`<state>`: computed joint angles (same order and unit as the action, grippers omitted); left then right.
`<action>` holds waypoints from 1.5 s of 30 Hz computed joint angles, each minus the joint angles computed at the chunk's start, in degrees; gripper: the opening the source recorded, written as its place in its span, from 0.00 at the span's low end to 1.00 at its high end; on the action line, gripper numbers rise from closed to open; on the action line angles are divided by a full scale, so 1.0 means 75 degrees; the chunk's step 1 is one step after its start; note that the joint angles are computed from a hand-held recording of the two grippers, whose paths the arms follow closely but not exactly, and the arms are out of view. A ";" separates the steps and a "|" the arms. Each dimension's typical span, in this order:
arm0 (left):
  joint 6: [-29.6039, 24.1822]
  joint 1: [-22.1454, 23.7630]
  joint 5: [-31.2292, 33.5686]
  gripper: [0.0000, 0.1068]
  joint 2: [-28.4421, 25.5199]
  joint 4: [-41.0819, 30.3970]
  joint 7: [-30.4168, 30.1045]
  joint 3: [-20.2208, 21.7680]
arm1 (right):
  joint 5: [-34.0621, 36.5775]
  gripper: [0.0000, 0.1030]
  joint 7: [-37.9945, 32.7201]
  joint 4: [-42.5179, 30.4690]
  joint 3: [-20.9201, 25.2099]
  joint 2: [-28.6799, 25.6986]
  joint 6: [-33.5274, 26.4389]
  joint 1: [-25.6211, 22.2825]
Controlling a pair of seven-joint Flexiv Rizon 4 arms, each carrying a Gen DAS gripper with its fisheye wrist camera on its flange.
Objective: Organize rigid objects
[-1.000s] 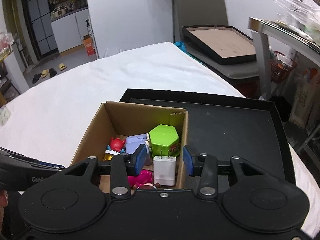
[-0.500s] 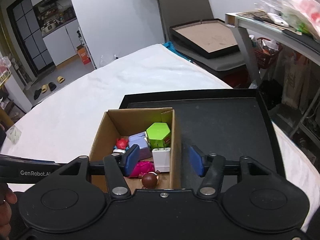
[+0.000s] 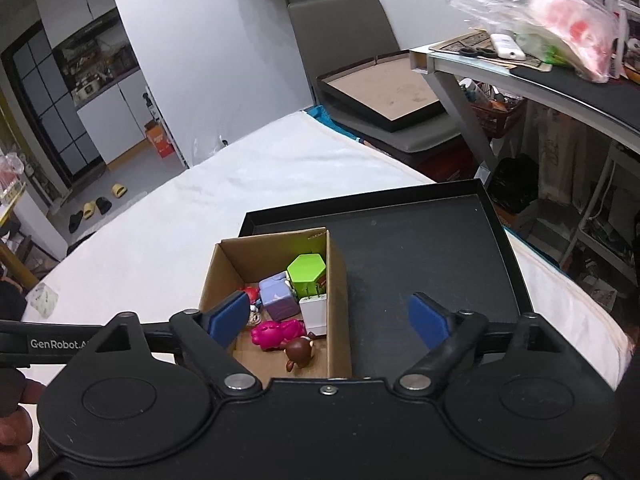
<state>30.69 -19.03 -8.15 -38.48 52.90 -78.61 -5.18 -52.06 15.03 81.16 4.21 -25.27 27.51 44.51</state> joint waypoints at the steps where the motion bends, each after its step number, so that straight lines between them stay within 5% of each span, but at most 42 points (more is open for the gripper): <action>1: 0.0061 0.0021 -0.0011 0.72 0.0082 0.0125 0.0102 -0.0029 | -0.0001 0.89 0.0013 -0.0017 0.0009 0.0005 -0.0058 0.0037; 9: 0.0591 0.0217 -0.0279 0.73 0.0744 0.1153 0.0507 -0.0154 | -0.0065 1.00 0.0248 -0.0217 0.0063 -0.0012 -0.0684 0.0380; 45: 0.2330 0.0690 -0.1380 0.86 0.2881 0.4293 0.2212 -0.0329 | -0.0456 1.00 0.0933 -0.0457 0.0347 0.0134 -0.1919 0.1352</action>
